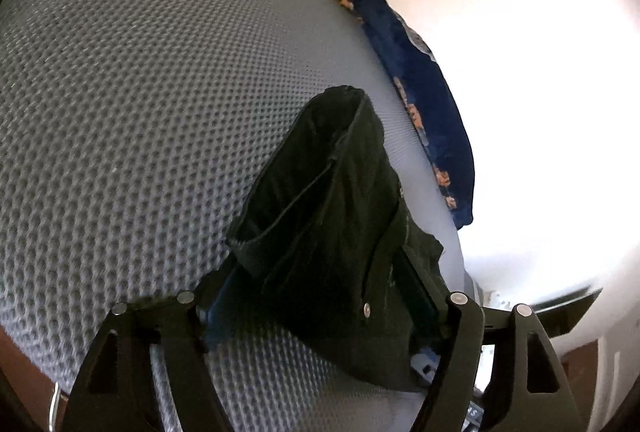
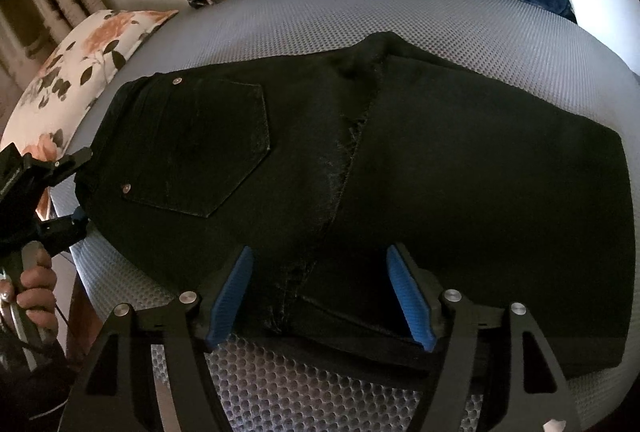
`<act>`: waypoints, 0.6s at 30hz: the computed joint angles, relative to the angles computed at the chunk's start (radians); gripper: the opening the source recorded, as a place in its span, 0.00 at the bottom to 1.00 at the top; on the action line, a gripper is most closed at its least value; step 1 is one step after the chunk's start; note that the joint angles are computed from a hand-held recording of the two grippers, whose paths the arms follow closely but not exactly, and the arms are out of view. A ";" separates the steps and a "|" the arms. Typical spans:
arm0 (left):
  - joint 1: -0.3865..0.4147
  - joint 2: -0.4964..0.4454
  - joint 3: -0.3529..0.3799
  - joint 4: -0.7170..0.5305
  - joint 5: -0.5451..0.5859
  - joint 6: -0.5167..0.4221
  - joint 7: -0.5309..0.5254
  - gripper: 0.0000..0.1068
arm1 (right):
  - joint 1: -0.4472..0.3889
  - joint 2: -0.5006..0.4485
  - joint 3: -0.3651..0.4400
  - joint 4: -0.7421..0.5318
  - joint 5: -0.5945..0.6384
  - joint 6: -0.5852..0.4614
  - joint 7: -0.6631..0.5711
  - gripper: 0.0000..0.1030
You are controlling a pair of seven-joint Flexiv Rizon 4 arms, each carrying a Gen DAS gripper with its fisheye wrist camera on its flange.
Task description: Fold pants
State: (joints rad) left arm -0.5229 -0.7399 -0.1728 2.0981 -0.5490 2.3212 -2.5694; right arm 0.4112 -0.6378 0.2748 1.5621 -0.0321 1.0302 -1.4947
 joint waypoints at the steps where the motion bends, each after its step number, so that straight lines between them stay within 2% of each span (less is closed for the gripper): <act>1: -0.010 -0.005 0.010 -0.014 -0.013 -0.009 0.018 0.70 | 0.001 0.001 -0.002 0.004 -0.002 0.004 0.000 0.66; 7: -0.071 -0.012 0.059 -0.067 -0.110 -0.063 0.157 0.77 | 0.003 0.004 -0.004 0.015 -0.003 0.021 0.009 0.67; 11: -0.128 -0.009 0.093 -0.102 -0.225 -0.123 0.278 0.77 | 0.002 0.004 -0.002 0.016 -0.003 0.024 0.012 0.68; 13: -0.176 -0.005 0.119 -0.118 -0.323 -0.158 0.346 0.71 | -0.002 0.003 0.002 0.015 0.002 0.024 0.011 0.68; 14: -0.201 -0.007 0.132 -0.131 -0.376 -0.173 0.383 0.62 | -0.004 0.002 0.004 0.013 0.005 0.023 0.010 0.68; 15: -0.245 -0.004 0.158 -0.145 -0.471 -0.205 0.462 0.50 | -0.006 0.002 0.007 0.011 0.008 0.022 0.009 0.68; 18: -0.255 0.001 0.149 -0.150 -0.536 -0.219 0.536 0.38 | -0.010 0.000 0.011 0.006 0.017 0.018 0.007 0.68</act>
